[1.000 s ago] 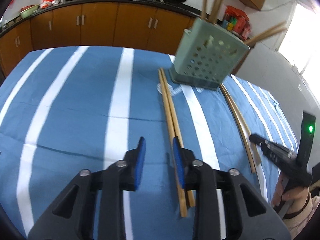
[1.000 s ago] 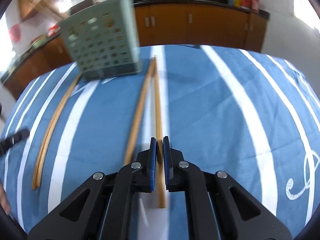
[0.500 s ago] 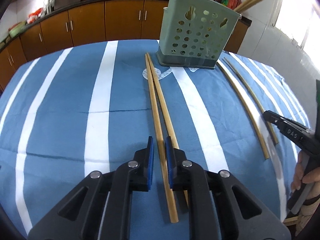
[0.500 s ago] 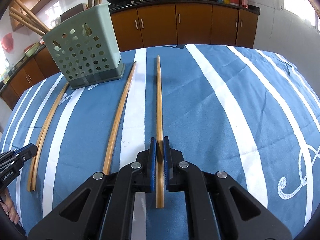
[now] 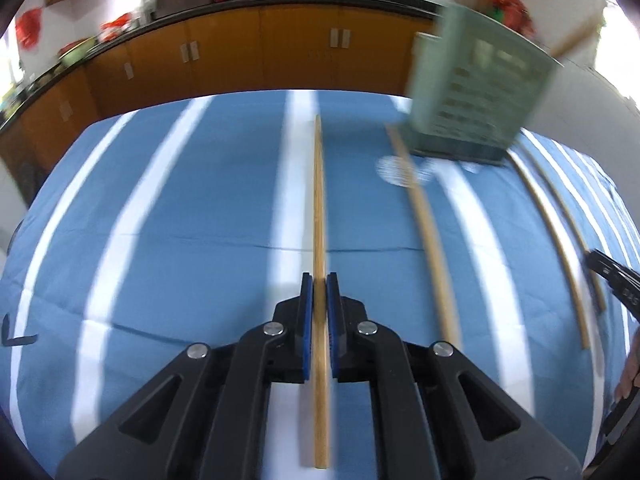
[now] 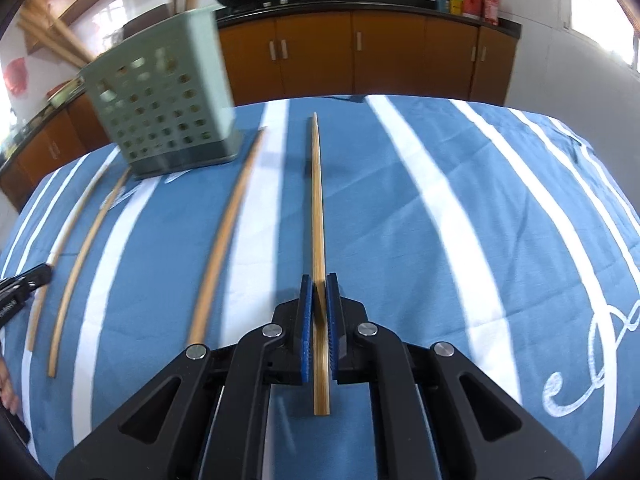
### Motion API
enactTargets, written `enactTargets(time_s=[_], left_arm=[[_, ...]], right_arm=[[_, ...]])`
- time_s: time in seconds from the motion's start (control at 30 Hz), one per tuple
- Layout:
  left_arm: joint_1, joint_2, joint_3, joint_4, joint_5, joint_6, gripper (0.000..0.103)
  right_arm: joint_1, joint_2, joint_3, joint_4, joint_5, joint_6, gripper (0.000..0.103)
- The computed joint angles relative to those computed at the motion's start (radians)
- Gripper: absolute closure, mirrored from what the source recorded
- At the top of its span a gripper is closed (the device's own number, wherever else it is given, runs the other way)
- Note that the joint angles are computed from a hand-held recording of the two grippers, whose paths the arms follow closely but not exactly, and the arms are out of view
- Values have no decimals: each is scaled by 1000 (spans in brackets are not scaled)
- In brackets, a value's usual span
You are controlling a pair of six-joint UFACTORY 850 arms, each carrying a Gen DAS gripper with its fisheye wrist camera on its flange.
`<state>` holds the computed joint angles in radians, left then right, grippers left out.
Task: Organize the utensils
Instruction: 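Close the right gripper on a wooden chopstick while the left gripper grasps another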
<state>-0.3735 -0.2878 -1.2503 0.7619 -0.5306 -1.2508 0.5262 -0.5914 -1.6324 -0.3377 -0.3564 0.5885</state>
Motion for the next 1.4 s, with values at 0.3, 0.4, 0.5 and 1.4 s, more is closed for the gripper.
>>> enactTargets(time_s=[0.3,0.4,0.5,1.4], left_arm=[[23,36,55,59,47,-68,93],[35,47,70,44,84,-72,93],[36,47,70,39,92,-74,93],[50,59,88,20,140,-79,93]], right_arm=[[-4,-7,-9,-10,-8,8,95],[-4,-8,-10,-16,-10,13,95],[3,-9,-13,-62,-23,47,95],[13,-16,-24,-125,-45,92,94]])
